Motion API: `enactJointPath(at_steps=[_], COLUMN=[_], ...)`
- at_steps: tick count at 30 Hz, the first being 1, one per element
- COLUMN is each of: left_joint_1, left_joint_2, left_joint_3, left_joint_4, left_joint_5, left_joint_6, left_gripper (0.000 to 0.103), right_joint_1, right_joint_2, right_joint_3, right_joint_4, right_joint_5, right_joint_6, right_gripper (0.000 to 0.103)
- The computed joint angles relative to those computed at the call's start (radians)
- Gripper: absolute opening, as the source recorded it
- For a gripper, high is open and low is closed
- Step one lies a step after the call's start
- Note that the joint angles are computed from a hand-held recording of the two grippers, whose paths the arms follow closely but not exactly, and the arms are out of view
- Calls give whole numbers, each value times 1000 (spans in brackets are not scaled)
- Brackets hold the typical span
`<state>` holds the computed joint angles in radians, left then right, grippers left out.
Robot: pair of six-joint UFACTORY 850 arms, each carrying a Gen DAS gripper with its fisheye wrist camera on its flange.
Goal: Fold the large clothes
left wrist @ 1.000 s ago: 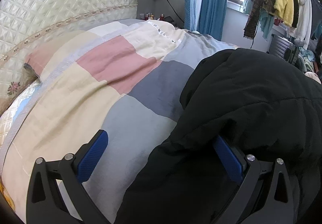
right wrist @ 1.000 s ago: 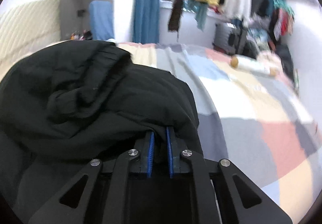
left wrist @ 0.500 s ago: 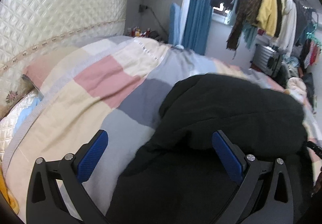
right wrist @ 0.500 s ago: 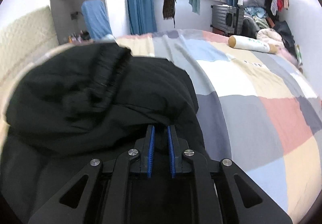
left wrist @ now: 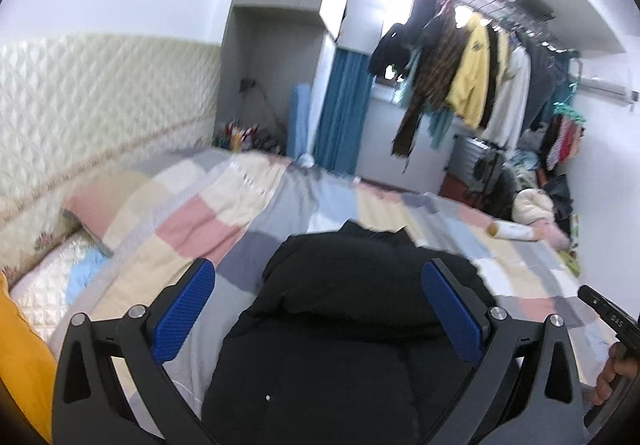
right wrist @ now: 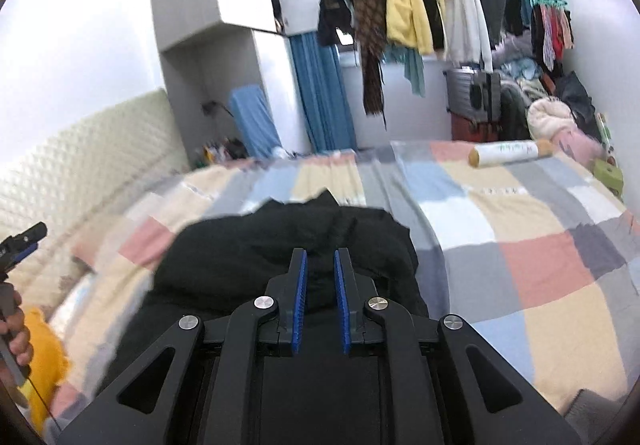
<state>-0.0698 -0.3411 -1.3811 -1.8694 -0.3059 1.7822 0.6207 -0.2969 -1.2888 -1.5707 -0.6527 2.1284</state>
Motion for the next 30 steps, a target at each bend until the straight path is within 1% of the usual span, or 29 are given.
enactJointPath(at_steps=[2, 3, 4, 5, 6, 8, 9, 10, 12, 13, 15, 18, 22, 23, 25, 26, 28, 29, 30], left_joint_1=[2, -2, -6, -6, -2, 5, 13, 20, 39, 47, 68, 96, 132, 136, 137, 139, 155, 158, 161], left_joint_2=[62, 93, 125, 152, 182, 216, 236, 248, 280, 295, 316, 326, 305, 285, 257, 232, 169, 141, 96], left_joint_3=[35, 52, 73, 92, 113, 137, 152, 166, 199, 216, 249, 278, 299, 291, 282, 271, 237, 220, 191], left_joint_4=[85, 136, 146, 153, 201, 308, 367, 386, 432, 446, 467, 508, 555, 575, 618, 643, 690, 722, 771], left_joint_5=[-15, -2, 15, 17, 1, -26, -55, -75, -119, -134, -177, -234, -296, -301, -282, -279, -319, -327, -342], left_joint_6=[-69, -107, -111, -116, -159, -263, -320, -337, -381, -392, -399, -429, -463, -472, -497, -515, -556, -594, -650], left_gripper=[103, 103, 103, 103, 103, 103, 103, 103, 103, 103, 103, 103, 103, 103, 103, 103, 103, 103, 103], right_joint_1=[34, 44, 58, 76, 88, 109, 121, 133, 157, 168, 185, 200, 192, 188, 177, 173, 146, 137, 112], right_joint_2=[38, 55, 79, 103, 119, 147, 161, 174, 197, 208, 235, 266, 307, 315, 329, 329, 323, 322, 323], right_joint_3=[10, 20, 38, 53, 68, 92, 104, 116, 139, 151, 185, 232, 295, 309, 339, 347, 359, 365, 378], right_joint_4=[15, 5, -11, -21, -35, -46, -46, -38, -11, -4, 1, 27, 57, 66, 80, 92, 154, 179, 224], right_joint_5=[-32, -41, -49, -60, -69, -83, -90, -99, -123, -133, -135, -115, -30, -7, 44, 56, 95, 115, 169], right_joint_6=[-18, -8, 9, 23, 41, 56, 55, 44, 18, 11, 9, 6, 48, 56, 73, 67, 2, -18, -50], right_gripper=[23, 35, 44, 49, 57, 65, 65, 66, 74, 81, 82, 82, 82, 82, 82, 82, 82, 82, 82])
